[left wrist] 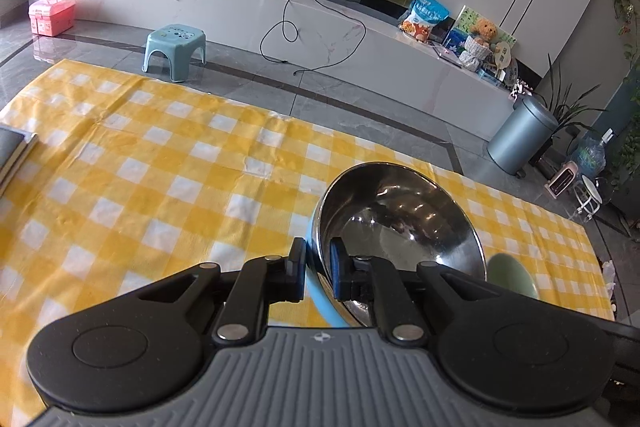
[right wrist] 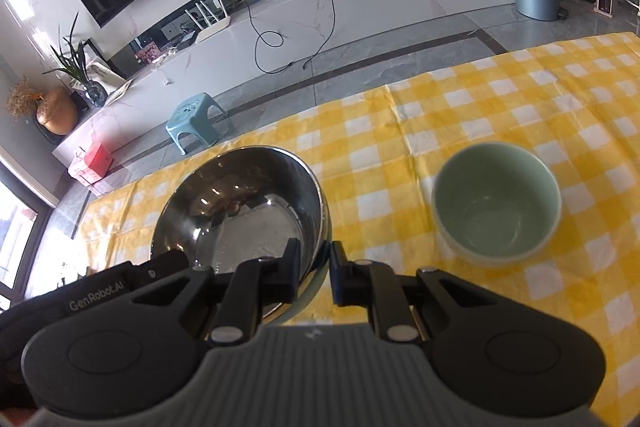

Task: Organize plates and bowls
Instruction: 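Carry the blue bowl with the left tool over the orange bowl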

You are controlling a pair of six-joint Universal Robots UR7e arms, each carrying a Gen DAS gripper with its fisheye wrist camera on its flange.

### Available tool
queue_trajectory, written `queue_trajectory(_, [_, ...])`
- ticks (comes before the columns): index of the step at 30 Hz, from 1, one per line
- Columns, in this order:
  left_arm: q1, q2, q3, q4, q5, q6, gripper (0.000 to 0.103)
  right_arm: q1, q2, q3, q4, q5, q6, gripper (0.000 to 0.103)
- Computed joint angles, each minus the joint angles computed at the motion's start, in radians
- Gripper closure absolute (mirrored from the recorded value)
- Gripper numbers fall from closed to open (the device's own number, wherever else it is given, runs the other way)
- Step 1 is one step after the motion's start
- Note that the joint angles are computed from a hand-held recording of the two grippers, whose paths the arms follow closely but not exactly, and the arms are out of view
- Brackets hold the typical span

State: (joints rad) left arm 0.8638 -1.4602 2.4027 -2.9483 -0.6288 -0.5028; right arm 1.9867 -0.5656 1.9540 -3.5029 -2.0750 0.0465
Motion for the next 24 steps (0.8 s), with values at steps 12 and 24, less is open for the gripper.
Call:
queue_trajectory(12, [-0.271, -0.295, 0.128, 0.460, 0.097, -0.373, 0.090, 0.073, -0.161, 0.257, -0.103, 0.025, 0.100, 0.091])
queue_trajectory(24, [-0.482, -0.522, 0.194, 0.890, 0.084, -0.765, 0.089, 0.132, -0.250, 0.442, -0.223, 0.005, 0.130, 0.091])
